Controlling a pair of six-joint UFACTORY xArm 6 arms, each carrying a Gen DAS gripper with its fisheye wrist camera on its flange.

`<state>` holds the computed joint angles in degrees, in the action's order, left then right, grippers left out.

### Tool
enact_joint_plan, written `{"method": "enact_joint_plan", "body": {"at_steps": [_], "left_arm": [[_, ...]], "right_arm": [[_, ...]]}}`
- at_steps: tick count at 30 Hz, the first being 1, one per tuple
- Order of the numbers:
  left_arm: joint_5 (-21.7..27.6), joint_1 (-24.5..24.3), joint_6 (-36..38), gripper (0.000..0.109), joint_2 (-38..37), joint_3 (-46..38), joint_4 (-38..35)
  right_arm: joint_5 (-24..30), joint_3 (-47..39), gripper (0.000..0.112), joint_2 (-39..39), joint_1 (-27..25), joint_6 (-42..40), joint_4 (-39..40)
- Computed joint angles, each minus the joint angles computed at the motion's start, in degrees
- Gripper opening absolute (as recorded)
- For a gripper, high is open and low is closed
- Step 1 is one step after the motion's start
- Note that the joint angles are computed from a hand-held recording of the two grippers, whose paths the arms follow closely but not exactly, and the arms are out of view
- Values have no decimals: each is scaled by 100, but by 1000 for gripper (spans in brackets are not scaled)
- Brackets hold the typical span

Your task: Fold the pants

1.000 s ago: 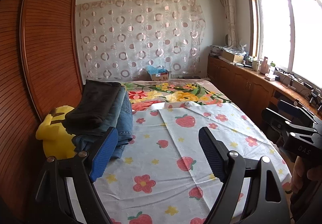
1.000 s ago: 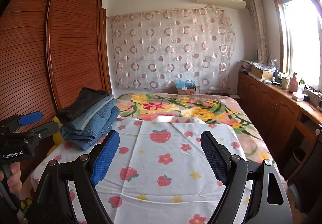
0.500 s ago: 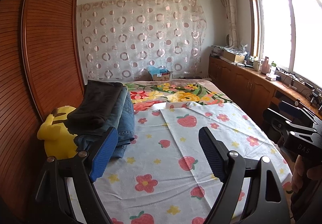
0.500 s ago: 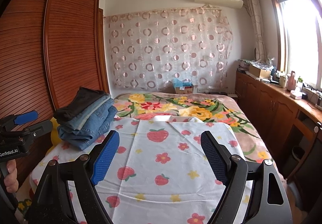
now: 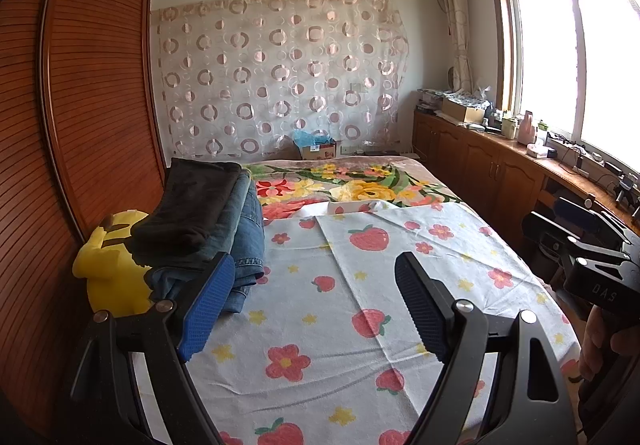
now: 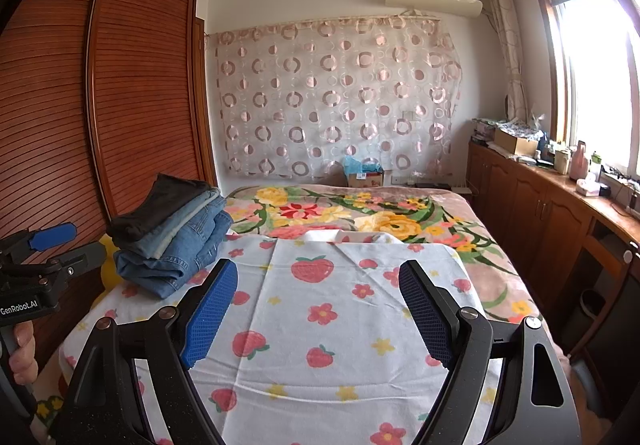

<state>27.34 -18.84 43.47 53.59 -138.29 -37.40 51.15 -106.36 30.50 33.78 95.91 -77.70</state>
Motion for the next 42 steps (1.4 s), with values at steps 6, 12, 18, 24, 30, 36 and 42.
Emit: {"method": "enact_joint_plan", "body": {"at_steps": [6, 12, 18, 24, 30, 36, 42], "left_arm": [[-2, -2, 7, 83, -2, 2, -7], [-1, -4, 1, 83, -2, 0, -1], [-5, -4, 9, 83, -10, 12, -4], [-11, -7, 12, 83, -14, 19, -6], [-17, -8, 13, 83, -21, 34, -6], [-27, -11, 24, 83, -27, 47, -20], [-35, -13, 27, 83, -29, 55, -16]], "right_arm": [[5, 0, 84, 8, 15, 23, -17], [-8, 11, 84, 4, 10, 33, -35], [-18, 44, 84, -20, 9, 50, -61], [-20, 60, 84, -30, 12, 67, -84], [-22, 71, 84, -34, 11, 73, -88], [-23, 70, 84, -31, 14, 80, -91], [-20, 64, 84, -25, 15, 78, -88]]}}
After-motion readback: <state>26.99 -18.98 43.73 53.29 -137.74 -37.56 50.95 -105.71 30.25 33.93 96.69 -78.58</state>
